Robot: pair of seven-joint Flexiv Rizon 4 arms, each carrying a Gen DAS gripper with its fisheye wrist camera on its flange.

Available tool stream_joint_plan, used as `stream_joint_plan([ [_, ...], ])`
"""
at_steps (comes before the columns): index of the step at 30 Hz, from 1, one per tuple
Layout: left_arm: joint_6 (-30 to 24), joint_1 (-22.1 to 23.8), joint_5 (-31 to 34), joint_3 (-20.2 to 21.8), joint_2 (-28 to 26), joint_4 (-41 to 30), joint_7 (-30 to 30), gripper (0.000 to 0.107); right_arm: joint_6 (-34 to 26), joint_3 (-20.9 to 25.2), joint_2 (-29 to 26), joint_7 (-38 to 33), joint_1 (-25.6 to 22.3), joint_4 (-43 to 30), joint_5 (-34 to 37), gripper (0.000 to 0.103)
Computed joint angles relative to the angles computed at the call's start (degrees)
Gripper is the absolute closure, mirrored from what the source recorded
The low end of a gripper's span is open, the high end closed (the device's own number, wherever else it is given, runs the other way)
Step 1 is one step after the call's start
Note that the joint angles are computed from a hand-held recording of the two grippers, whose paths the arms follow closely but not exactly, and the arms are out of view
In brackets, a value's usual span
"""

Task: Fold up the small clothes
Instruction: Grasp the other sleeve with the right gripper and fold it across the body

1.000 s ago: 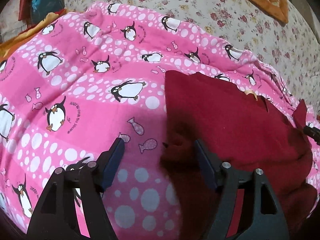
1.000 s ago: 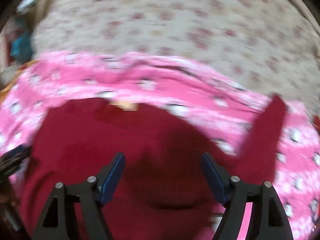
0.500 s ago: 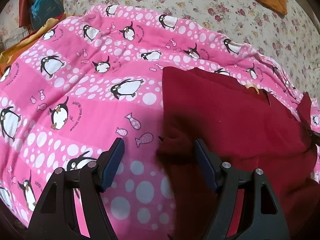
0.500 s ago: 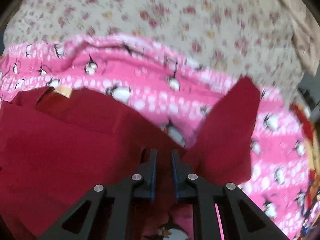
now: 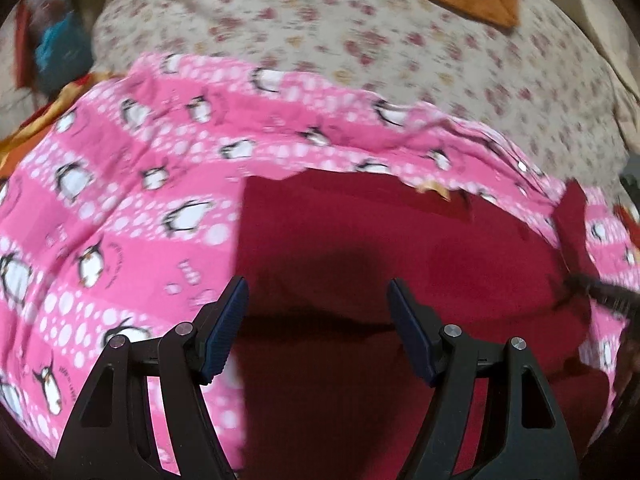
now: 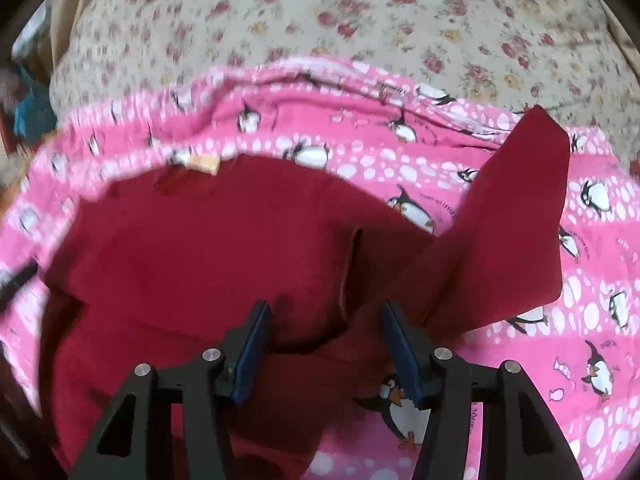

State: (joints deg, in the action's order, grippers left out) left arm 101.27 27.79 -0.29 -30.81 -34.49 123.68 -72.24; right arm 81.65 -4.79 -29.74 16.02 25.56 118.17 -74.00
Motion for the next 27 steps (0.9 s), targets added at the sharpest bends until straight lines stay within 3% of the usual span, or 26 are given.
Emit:
stream_joint_plan([
  [2, -0.6, -2.1, 0.2, 1.1, -0.3, -0.8, 0.7, 0.035, 2.5, -1.9, 1.8, 5.6, -1.2, 1.1, -3.7, 0.044],
  [4, -0.7, -4.6, -0.1, 2.8, -0.8, -1.5, 1.2, 0.035, 0.2, -0.4, 3.2, 4.2, -2.9, 1.7, -1.1, 0.038],
  [9, -2.9, -9.1, -2.4, 6.4, -2.4, -3.0, 2.1, 0.035, -3.8, -0.4, 5.7, 4.1, -6.1, 3.0, 0.8, 0.037],
  [12, 0.1, -10.9, -1.9, 8.2, -3.5, -2.8, 2.8, 0.035, -6.8, -0.4, 5.2, 3.5, -8.1, 1.6, 2.8, 0.037],
  [14, 1.4, -10.0, -0.8, 7.2, -4.4, -2.7, 3.2, 0.028, -7.5, -0.4, 4.0, 2.1, -9.5, 0.1, 5.7, 0.037],
  [17, 3.7, -9.8, 0.7, 7.2, -5.8, -2.7, 2.8, 0.026, -8.3, -1.2, 0.7, -0.6, -10.5, -3.4, 10.9, 0.037],
  [20, 3.8, -9.8, 1.8, 7.3, -6.1, -3.1, 2.3, 0.024, -11.2, 0.6, -3.9, -9.6, -11.4, -8.5, 20.0, 0.037],
  [26, 4.1, -9.6, 3.0, 7.1, -6.8, -3.5, 1.8, 0.019, -14.9, -0.7, -10.0, -17.8, -10.3, -15.4, 29.5, 0.037],
  [27, 4.1, -9.7, 3.2, 7.2, -6.9, -3.7, 1.8, 0.018, -15.6, -0.2, -10.9, -19.3, -10.6, -16.3, 31.7, 0.045],
])
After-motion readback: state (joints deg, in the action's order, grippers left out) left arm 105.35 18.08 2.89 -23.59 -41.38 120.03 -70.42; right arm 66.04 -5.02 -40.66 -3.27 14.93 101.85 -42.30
